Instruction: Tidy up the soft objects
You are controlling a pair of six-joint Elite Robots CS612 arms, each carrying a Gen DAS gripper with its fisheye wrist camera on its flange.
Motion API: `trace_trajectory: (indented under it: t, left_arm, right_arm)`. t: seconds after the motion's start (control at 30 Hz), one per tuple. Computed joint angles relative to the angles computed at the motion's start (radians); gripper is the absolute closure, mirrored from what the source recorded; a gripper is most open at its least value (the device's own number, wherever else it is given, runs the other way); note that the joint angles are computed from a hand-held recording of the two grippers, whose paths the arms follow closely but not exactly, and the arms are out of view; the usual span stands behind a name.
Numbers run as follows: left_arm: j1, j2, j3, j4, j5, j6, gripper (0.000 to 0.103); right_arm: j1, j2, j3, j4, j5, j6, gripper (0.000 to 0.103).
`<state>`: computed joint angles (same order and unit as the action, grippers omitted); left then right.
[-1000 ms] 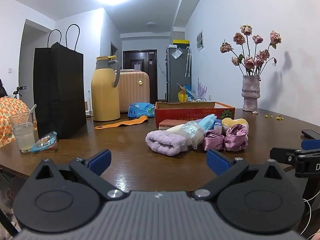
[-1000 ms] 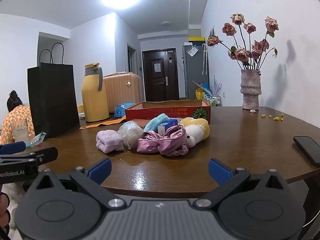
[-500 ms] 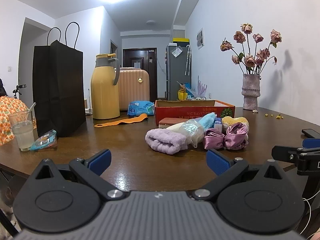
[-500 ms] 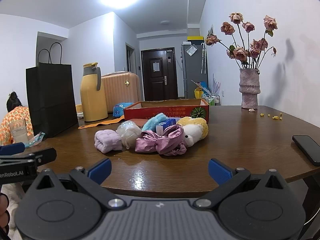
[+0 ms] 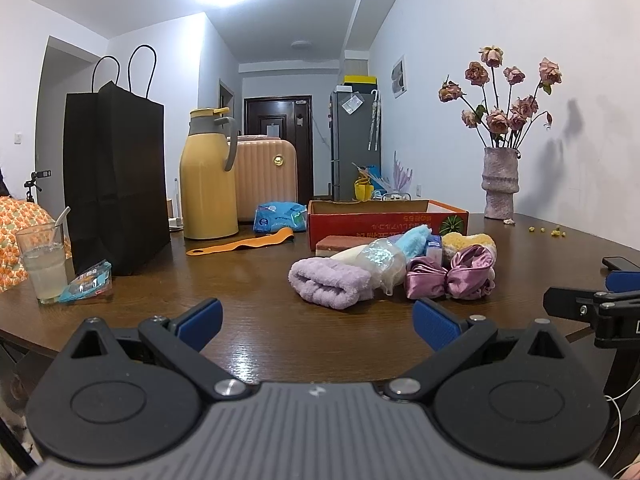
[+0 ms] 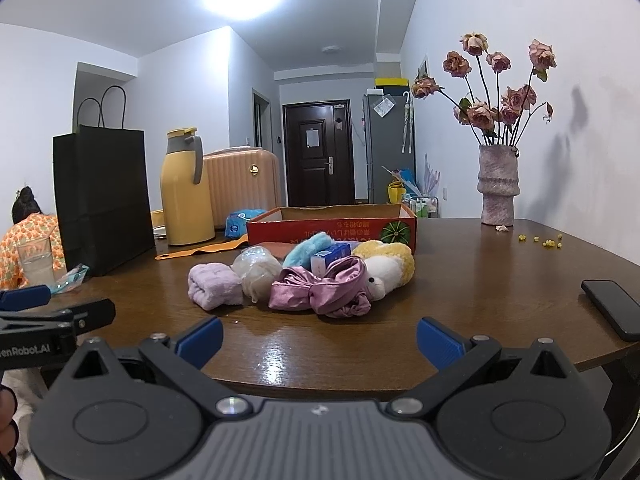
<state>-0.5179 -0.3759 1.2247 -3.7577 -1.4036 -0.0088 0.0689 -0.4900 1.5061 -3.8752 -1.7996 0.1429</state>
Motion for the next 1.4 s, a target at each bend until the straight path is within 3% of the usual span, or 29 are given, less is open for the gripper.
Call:
trace_trajectory:
  t: [1.4]
  left_arm:
    - [-0.002, -0.001, 0.005, -0.006, -0.002, 0.005, 0.000]
  right_arm:
    - [0.001, 0.003, -0.002, 0.019, 0.000, 0.013, 0.000]
